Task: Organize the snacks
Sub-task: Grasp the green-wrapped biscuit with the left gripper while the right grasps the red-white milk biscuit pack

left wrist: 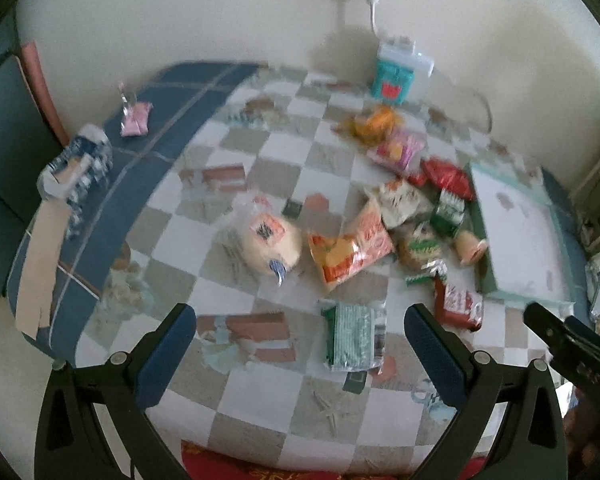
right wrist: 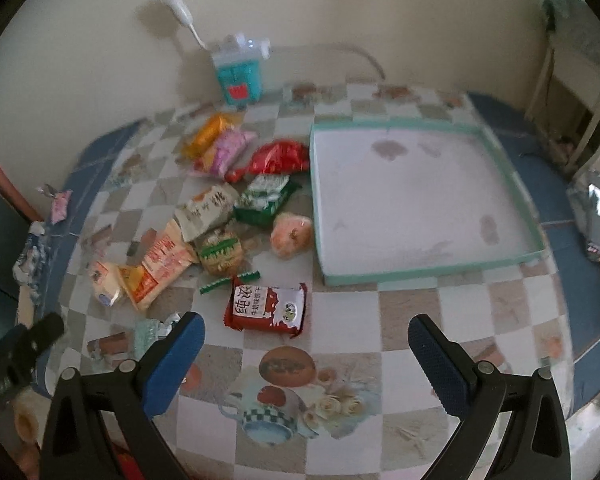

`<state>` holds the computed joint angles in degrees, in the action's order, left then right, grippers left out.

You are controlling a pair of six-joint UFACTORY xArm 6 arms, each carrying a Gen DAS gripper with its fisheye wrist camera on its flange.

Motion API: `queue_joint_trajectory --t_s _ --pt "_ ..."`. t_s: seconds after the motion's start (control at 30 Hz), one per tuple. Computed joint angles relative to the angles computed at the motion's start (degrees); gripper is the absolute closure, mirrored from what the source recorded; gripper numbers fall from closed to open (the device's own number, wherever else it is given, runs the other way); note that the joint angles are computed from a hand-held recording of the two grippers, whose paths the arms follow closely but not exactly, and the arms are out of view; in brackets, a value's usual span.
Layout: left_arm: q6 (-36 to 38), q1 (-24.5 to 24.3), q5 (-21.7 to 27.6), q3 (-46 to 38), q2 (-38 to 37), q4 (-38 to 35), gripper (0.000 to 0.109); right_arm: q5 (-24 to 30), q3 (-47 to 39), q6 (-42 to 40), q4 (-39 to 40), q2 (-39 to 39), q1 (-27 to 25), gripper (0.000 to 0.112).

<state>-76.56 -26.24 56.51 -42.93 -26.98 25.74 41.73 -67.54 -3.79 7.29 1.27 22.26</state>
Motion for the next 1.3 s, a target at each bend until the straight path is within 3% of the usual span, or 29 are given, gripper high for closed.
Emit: queue_joint_trajectory --t_s 0.17,0.43,0.77,1.0,1.3 --pt "5.5 2.7 -4.1 -0.1 4.8 -7.9 0.006 2.8 -3.9 2.1 -2.1 6.2 1.3 0.009" --pt "11.2 4.8 -7.6 -1.1 10.0 -14.5 0.006 5.3 -8.9 2.4 -1.7 13.3 1.6 0.015" --pt "14.7 4.8 -8.4 -4.2 15.3 -16.1 0.006 8.0 -14.1 2.0 1.8 18.9 2.4 0.015" --pt "15.7 5.3 -8.4 -6.0 17.9 -16.9 0.006 7.9 -14.6 -0.7 5.4 18.3 2.6 0.015" --pt "15.4 5.2 -8.4 -5.9 18.1 -16.4 0.006 8.4 -15.8 4.2 -1.1 19.7 4.4 0.015"
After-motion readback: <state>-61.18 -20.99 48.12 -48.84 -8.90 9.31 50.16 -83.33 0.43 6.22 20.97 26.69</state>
